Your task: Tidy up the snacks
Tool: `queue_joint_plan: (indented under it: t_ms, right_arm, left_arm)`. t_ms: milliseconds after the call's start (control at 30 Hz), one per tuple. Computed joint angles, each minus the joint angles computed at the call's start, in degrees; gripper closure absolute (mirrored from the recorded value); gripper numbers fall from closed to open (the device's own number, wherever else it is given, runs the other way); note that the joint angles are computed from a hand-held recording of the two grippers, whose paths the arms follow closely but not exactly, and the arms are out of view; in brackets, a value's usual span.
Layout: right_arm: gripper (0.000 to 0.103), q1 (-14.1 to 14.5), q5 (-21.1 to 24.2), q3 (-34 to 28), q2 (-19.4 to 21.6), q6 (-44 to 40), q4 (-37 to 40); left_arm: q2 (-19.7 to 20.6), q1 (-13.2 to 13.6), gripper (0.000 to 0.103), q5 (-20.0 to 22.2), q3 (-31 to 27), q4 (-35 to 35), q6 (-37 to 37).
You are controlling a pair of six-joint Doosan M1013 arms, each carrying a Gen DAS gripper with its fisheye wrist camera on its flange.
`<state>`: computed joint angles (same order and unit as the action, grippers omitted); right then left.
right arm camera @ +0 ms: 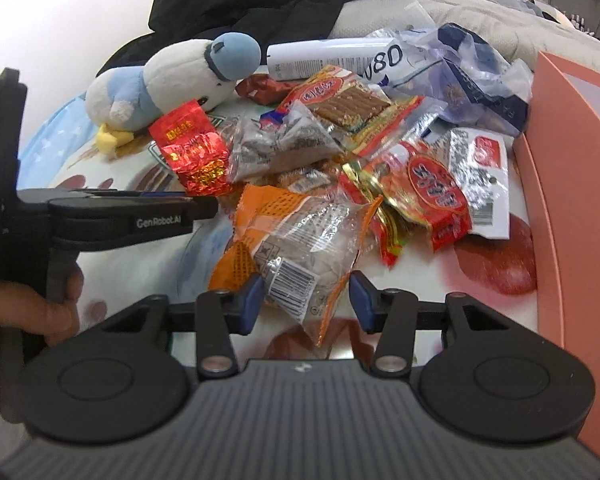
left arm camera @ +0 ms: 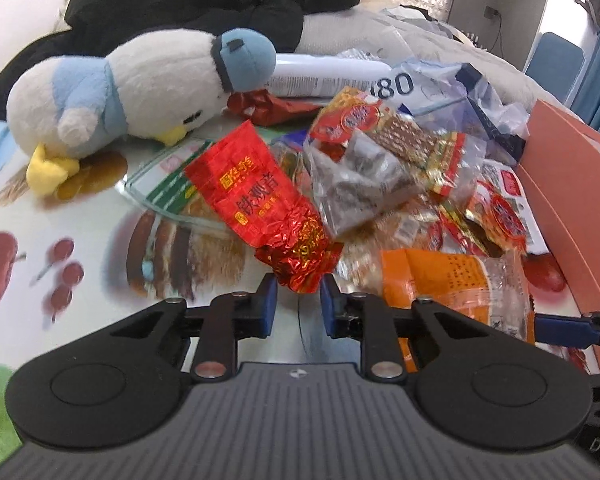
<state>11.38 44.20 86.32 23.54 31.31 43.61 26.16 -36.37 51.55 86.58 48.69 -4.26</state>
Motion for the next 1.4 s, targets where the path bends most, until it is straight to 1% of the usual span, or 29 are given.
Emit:
queue_joint_plan:
  t_ms: [200,367,533,667,767,933,1000,1033,1067,1133,1167,1200,1233,1267,1300,1333,1400]
  right_arm:
    - [0.054,-1.1,0.0,2.7,-2.4,-0.2,-0.6]
    - [0.054,-2.3,-0.9,6.6,-5.7,-2.9,0.6]
    - [0.054,-3.7,-1.4,10.1,-8.6,-2.9,0.4]
    - [0.054,-5.1,-1.0,11.8,-10.2,-2.9,0.5]
    - [0.054,-6.1,-1.7,13.2,-11.4,-4.6,1.2]
    - [0.054,-7.0,-3.4,14.1,-11.8,-2.6,0.5]
    - [0.054,-7.2,-3.6,14.1,-11.6,-1.7,0.2]
    - [0.053,-7.3,-3.8,14.0,-11.4,-0.9,0.0]
    - [0.053,-7.4,-3.9,14.0,-11.4,-0.4,0.1]
    - [0.051,-8.0,-2.9,13.9,-11.2,-0.3,1.8]
    - [0.040,-8.5,-1.9,14.0,-11.2,-0.8,3.8]
    - [0.032,-9.2,-0.4,14.1,-11.1,-1.8,6.5]
    - [0.018,-9.5,0.0,14.3,-11.1,-2.2,8.0]
    - [0.015,-9.6,-0.7,14.8,-11.4,-2.5,9.2]
    - [0.015,-9.5,-2.1,15.4,-11.7,-2.8,10.1]
    - [0.015,-9.3,-3.6,15.7,-11.9,-2.2,9.9]
    - [0.015,-8.8,-4.6,15.5,-11.6,0.2,8.2]
  left_arm:
    - [-1.9,-2.4,0.077,0.5,1.7,-2.3,-1.0]
    - [-3.1,-5.6,0.077,1.5,2.8,-3.7,-3.2]
    - [-4.1,-8.7,0.077,2.7,3.3,-4.6,-4.8]
    - [-5.0,-10.8,0.077,2.4,3.9,-4.7,-5.5]
    - [-5.5,-11.7,0.077,1.3,4.4,-5.4,-5.9]
    - [-6.4,-11.9,0.076,0.1,5.6,-6.4,-9.0]
    - [-6.6,-11.8,0.071,0.6,5.7,-7.3,-10.4]
    - [-6.7,-11.7,0.057,0.8,5.6,-7.9,-10.8]
    - [-6.7,-11.6,0.036,1.2,5.6,-8.3,-12.0]
    - [-7.1,-11.9,0.016,1.8,6.0,-7.0,-16.7]
    - [-7.4,-11.9,0.016,1.1,6.5,-6.3,-19.1]
    - [-7.7,-11.8,0.016,-0.4,7.0,-5.9,-21.3]
    - [-7.9,-11.8,0.016,-1.5,7.3,-5.4,-23.3]
    - [-7.9,-11.9,0.016,-1.6,7.3,-4.9,-25.4]
    - [-7.6,-12.0,0.016,-1.1,7.0,-4.6,-26.6]
    - [-7.2,-12.1,0.016,-0.1,6.4,-4.4,-27.3]
    - [-6.3,-12.4,0.016,2.7,5.1,-3.3,-28.8]
